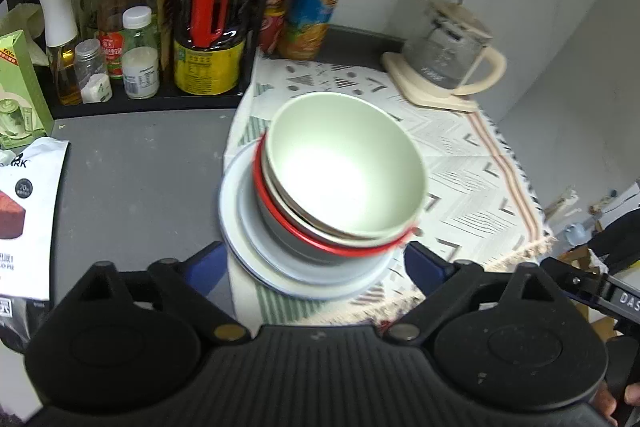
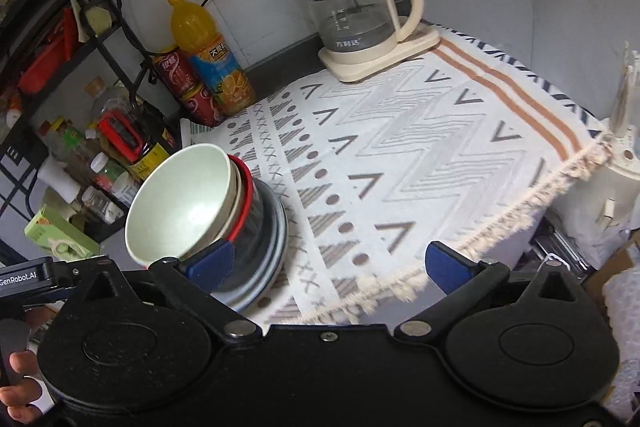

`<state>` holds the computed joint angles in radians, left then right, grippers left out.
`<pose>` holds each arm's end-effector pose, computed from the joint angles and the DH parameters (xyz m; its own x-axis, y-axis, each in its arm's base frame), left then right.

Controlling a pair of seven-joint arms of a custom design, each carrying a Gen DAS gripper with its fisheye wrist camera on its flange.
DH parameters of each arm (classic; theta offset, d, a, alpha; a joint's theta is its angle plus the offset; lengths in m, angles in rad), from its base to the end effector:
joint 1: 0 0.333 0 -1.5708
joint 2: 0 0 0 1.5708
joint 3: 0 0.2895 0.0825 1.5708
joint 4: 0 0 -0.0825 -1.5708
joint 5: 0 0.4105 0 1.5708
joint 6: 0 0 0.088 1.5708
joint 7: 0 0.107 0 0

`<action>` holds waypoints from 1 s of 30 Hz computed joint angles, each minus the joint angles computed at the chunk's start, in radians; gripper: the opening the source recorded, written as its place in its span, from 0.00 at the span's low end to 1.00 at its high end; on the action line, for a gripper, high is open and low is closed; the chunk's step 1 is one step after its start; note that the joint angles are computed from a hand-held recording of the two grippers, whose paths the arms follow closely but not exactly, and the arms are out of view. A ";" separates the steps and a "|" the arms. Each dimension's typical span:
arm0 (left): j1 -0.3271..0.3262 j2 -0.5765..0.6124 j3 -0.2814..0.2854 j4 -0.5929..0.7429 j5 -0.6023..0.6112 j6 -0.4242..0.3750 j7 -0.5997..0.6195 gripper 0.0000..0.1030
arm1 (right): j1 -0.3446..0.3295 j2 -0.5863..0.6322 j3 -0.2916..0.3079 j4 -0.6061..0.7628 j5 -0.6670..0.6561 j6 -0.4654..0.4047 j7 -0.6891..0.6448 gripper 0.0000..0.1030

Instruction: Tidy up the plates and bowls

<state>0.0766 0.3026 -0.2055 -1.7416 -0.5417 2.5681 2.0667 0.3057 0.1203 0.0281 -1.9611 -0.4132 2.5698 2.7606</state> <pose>0.6928 -0.0696 0.4239 -0.2921 -0.9165 0.2734 -0.8169 0.0904 -0.5697 0.6049 0.2161 0.4275 -0.4614 -0.8512 -0.2502 -0.7080 0.5232 -0.4743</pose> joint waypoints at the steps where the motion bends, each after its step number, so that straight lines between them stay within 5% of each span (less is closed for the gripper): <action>1: 0.005 -0.026 -0.008 -0.037 -0.018 0.022 0.026 1.00 | 0.007 -0.019 -0.001 -0.019 -0.026 0.000 0.024 1.00; 15: -0.061 -0.304 0.056 -0.380 -0.200 0.096 0.159 1.00 | -0.010 -0.239 0.084 -0.241 -0.077 -0.011 0.085 1.00; 30: -0.156 -0.474 0.135 -0.569 -0.202 0.155 0.218 1.00 | -0.026 -0.373 0.165 -0.339 -0.105 -0.062 0.127 1.00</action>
